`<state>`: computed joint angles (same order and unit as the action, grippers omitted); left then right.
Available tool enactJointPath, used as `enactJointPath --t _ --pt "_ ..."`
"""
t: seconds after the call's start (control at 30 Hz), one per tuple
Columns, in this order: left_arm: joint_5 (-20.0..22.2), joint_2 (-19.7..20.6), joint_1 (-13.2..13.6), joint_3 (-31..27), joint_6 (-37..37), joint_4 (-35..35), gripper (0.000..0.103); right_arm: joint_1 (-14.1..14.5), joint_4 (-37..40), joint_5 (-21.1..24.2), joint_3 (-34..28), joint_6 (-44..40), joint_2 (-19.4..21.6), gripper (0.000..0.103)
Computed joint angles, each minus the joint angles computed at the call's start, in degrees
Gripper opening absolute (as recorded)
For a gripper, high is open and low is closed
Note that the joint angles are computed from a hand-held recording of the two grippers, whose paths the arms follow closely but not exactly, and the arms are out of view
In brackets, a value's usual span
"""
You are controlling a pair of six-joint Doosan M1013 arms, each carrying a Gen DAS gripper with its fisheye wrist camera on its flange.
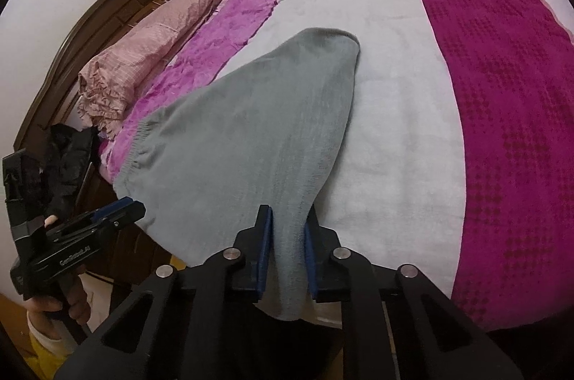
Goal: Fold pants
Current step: 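Close the right tool on the end of the pants leg, then lift the pants end with the right tool and fold it over the stack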
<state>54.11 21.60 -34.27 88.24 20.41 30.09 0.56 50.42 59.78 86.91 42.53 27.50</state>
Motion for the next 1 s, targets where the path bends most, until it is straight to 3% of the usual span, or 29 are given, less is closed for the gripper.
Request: enactJointPath --t 0.53,1.0 --pt "1.08 -0.4 0.33 0.21 -1.44 1.22 0.04 -0.44 5.59 1.6 0.22 -5.61 -2.63 0.006" --pt "2.79 -2.16 1.85 0.9 -0.99 4.61 0.04 2.4 8.86 5.36 -3.06 -12.65 -4.31 0.005"
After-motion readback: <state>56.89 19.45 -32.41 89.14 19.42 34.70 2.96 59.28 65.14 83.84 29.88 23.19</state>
